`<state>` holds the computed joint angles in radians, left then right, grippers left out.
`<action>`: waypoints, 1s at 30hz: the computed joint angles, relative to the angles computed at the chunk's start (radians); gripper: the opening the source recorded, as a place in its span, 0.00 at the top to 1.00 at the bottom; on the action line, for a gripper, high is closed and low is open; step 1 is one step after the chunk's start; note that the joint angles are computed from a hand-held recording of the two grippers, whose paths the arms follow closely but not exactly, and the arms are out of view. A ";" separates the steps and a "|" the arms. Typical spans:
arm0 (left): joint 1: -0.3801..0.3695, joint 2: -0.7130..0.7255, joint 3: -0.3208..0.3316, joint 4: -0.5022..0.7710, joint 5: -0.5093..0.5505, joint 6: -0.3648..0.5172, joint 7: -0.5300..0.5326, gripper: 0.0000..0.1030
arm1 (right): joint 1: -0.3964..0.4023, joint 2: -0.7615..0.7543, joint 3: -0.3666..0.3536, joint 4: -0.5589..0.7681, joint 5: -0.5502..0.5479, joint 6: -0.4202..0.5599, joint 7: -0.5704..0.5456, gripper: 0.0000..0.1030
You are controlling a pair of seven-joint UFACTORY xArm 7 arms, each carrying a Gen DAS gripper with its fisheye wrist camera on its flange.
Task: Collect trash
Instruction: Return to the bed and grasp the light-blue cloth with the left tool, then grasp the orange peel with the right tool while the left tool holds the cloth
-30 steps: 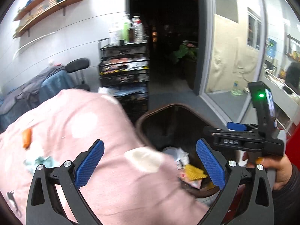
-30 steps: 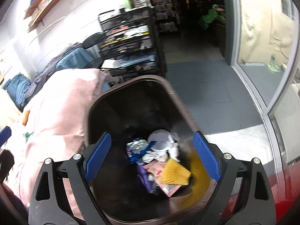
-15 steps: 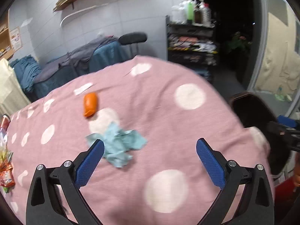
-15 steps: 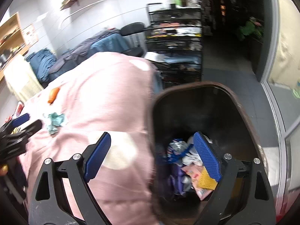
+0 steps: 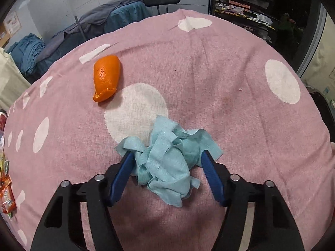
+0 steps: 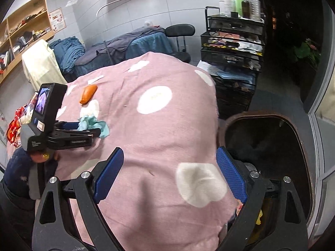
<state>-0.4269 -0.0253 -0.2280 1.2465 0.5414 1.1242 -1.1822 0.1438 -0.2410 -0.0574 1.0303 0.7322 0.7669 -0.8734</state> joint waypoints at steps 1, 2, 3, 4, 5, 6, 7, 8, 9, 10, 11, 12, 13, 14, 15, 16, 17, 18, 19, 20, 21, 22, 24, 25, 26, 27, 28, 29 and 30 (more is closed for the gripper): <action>0.001 0.002 0.001 -0.001 -0.003 -0.006 0.010 0.55 | 0.003 0.000 0.004 0.002 -0.001 0.002 0.005 0.14; 0.000 0.000 0.001 -0.005 -0.006 -0.010 0.011 0.58 | 0.006 0.002 0.010 0.006 -0.004 0.003 0.013 0.14; 0.001 -0.008 0.001 -0.016 -0.008 -0.019 0.006 0.63 | 0.009 0.003 0.014 0.009 -0.005 0.002 0.017 0.14; 0.005 -0.026 0.004 -0.036 -0.010 -0.041 0.001 0.67 | 0.014 0.008 0.018 0.015 -0.004 0.003 0.022 0.14; 0.009 -0.043 0.004 -0.055 -0.007 -0.059 -0.010 0.69 | 0.020 0.012 0.022 0.023 -0.002 0.005 0.025 0.14; 0.013 -0.068 0.000 -0.079 0.004 -0.075 -0.036 0.70 | 0.023 0.018 0.025 0.031 -0.002 0.008 0.029 0.14; 0.017 -0.082 -0.007 -0.092 0.015 -0.085 -0.059 0.71 | 0.027 0.026 0.030 0.041 -0.002 0.010 0.033 0.14; 0.023 -0.092 -0.013 -0.100 0.027 -0.095 -0.079 0.71 | 0.032 0.035 0.036 0.052 -0.002 0.011 0.039 0.14; 0.029 -0.101 -0.020 -0.103 0.043 -0.096 -0.099 0.71 | 0.037 0.045 0.044 0.066 -0.003 0.011 0.047 0.14; 0.032 -0.114 -0.031 -0.107 0.063 -0.087 -0.122 0.71 | 0.040 0.049 0.048 0.072 -0.002 0.014 0.050 0.14; 0.034 -0.129 -0.042 -0.115 0.081 -0.074 -0.143 0.71 | 0.046 0.061 0.055 0.089 -0.002 0.021 0.057 0.14; 0.036 -0.145 -0.055 -0.121 0.103 -0.055 -0.169 0.71 | 0.053 0.075 0.064 0.109 -0.004 0.030 0.065 0.14; 0.038 -0.167 -0.067 -0.132 0.119 -0.040 -0.196 0.71 | 0.056 0.087 0.070 0.123 -0.005 0.035 0.069 0.14; 0.040 -0.195 -0.077 -0.150 0.130 -0.033 -0.222 0.71 | 0.062 0.103 0.079 0.144 -0.005 0.045 0.075 0.14; 0.046 -0.221 -0.086 -0.166 0.140 -0.032 -0.245 0.71 | 0.066 0.113 0.087 0.158 -0.007 0.050 0.081 0.14; 0.052 -0.243 -0.095 -0.180 0.148 -0.030 -0.266 0.71 | 0.072 0.126 0.099 0.173 -0.011 0.050 0.090 0.14; 0.059 -0.266 -0.108 -0.195 0.156 -0.023 -0.288 0.71 | 0.079 0.138 0.111 0.187 -0.013 0.048 0.097 0.14; 0.067 -0.292 -0.122 -0.210 0.165 -0.010 -0.314 0.71 | 0.084 0.148 0.120 0.197 -0.015 0.046 0.103 0.14; 0.076 -0.318 -0.137 -0.226 0.176 0.006 -0.342 0.71 | 0.092 0.160 0.131 0.211 -0.019 0.044 0.113 0.14; 0.086 -0.341 -0.150 -0.240 0.183 0.021 -0.363 0.71 | 0.100 0.174 0.142 0.225 -0.022 0.041 0.124 0.14; 0.097 -0.358 -0.160 -0.250 0.187 0.035 -0.379 0.71 | 0.106 0.183 0.151 0.233 -0.023 0.039 0.130 0.14; 0.107 -0.370 -0.168 -0.257 0.190 0.045 -0.391 0.71 | 0.116 0.201 0.164 0.250 -0.028 0.036 0.142 0.14; 0.125 -0.391 -0.184 -0.270 0.195 0.071 -0.412 0.71 | 0.127 0.218 0.180 0.266 -0.041 0.028 0.158 0.14; 0.132 -0.401 -0.192 -0.275 0.196 0.085 -0.420 0.71 | 0.135 0.232 0.189 0.278 -0.050 0.022 0.170 0.14; 0.136 -0.412 -0.198 -0.282 0.195 0.093 -0.427 0.71 | 0.143 0.246 0.198 0.291 -0.062 0.016 0.185 0.14; 0.140 -0.423 -0.200 -0.291 0.195 0.092 -0.435 0.71 | 0.148 0.256 0.205 0.300 -0.070 0.011 0.196 0.14; 0.144 -0.435 -0.203 -0.300 0.195 0.090 -0.443 0.71 | 0.155 0.269 0.213 0.313 -0.082 0.005 0.209 0.14; 0.151 -0.441 -0.207 -0.305 0.196 0.092 -0.449 0.71 | 0.163 0.285 0.221 0.329 -0.097 -0.001 0.225 0.14; 0.156 -0.444 -0.212 -0.307 0.197 0.097 -0.451 0.71 | 0.169 0.299 0.228 0.342 -0.109 -0.006 0.236 0.15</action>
<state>-0.2707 -0.4696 -0.4401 0.9400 0.7384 1.2209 -1.6328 0.3127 0.0578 0.1704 1.3726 0.6232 0.7607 -0.6375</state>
